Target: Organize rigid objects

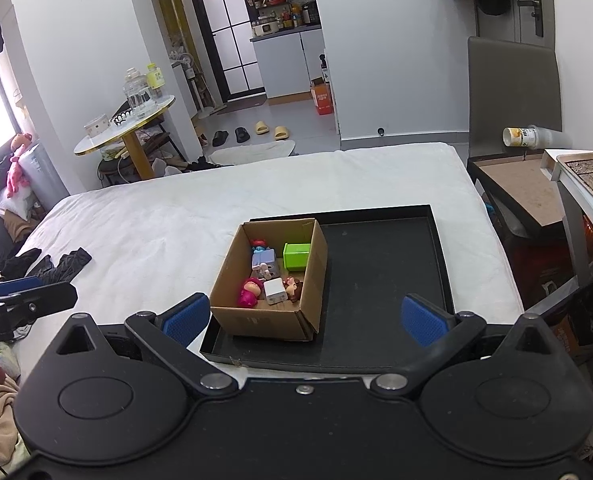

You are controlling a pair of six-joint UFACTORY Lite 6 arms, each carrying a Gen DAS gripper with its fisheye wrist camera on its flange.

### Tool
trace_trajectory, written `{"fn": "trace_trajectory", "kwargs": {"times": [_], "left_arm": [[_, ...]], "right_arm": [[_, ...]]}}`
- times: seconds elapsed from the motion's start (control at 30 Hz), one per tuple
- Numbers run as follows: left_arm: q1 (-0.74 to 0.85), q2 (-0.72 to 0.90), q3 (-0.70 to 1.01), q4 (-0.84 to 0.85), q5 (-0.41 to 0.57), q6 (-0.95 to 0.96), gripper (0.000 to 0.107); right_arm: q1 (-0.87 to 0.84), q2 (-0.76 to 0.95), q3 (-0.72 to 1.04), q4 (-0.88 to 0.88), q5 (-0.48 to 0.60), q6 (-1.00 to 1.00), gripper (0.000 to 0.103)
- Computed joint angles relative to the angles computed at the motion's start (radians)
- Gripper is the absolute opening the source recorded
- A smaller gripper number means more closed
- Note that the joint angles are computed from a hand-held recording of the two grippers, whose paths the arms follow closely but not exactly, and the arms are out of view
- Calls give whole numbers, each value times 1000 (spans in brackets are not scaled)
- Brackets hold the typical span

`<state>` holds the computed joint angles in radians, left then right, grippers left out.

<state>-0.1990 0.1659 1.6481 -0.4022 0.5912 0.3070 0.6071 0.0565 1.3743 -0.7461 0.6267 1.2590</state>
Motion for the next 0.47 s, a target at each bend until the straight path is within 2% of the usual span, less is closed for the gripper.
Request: {"fn": "trace_trajectory", "kwargs": {"times": [0.23,0.47], "left_arm": [[5,15,15,-8,16,14,103],[32,34,12,-90,30,81,103]], "right_arm": [[-1,2,0,1,-1,0,103],[3,15,-16,-5,-14,23,103]]}}
